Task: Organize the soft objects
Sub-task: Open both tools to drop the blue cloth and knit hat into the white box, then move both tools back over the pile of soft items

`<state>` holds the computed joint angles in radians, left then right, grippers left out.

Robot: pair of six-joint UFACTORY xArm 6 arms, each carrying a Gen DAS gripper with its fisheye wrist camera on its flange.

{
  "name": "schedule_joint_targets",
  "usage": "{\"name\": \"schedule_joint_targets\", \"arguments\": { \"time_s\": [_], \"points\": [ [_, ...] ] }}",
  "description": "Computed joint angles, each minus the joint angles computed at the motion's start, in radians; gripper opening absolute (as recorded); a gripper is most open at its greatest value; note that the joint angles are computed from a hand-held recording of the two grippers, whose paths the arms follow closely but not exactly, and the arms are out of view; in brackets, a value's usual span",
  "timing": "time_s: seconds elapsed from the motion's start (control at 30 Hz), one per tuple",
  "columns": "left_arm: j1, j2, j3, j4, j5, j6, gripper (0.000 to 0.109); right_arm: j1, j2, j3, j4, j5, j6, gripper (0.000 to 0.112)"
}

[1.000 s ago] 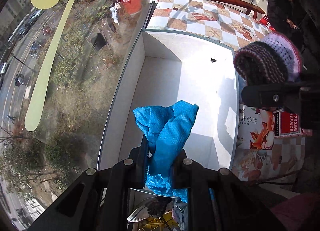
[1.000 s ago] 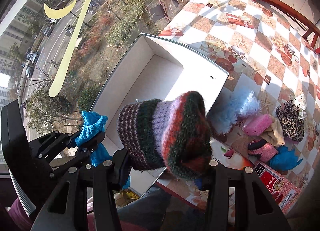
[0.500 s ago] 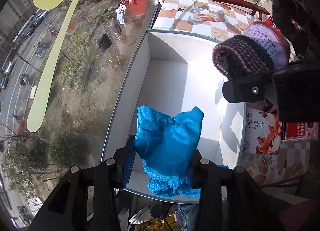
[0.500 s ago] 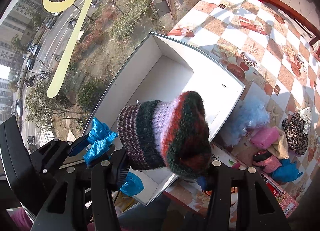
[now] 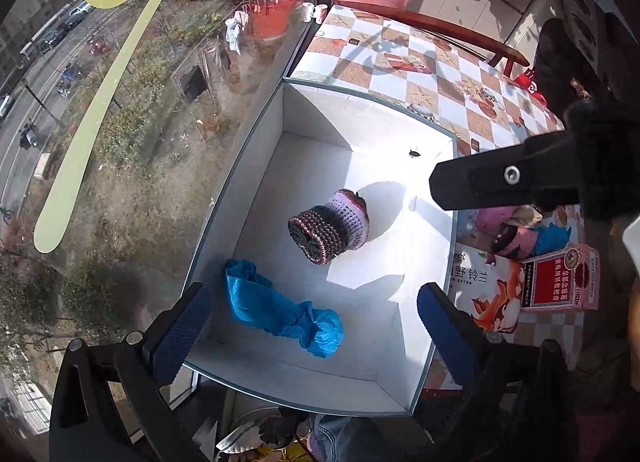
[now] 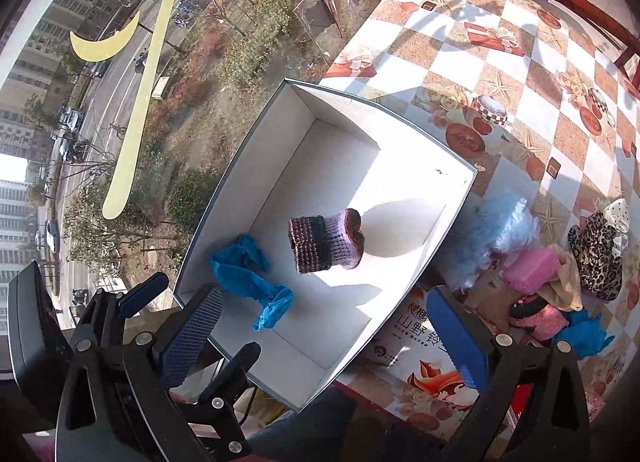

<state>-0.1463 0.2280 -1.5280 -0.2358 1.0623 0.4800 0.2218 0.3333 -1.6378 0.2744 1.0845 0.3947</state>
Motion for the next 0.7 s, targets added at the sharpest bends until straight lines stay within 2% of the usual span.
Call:
{"name": "schedule_joint_targets", "arguments": {
  "time_s": [0.13,0.37,0.7],
  "points": [
    [0.004,0.010,-0.034,-0.032,0.021,-0.026,0.103,-0.022,-0.005,-0.005,0.027,0.031,-0.007,0.103],
    [-0.004,0.025,-0.102,-0.065,0.073,-0.035,0.103,-0.068,-0.067,0.042,0.039,0.033,-0.005,0.103],
    [-0.087,0.025,-0.139,-0.015,0.078,-0.001,0.103,-0.193,-0.223,0.197,0.062,0.048,0.045,0.103]
  ]
}}
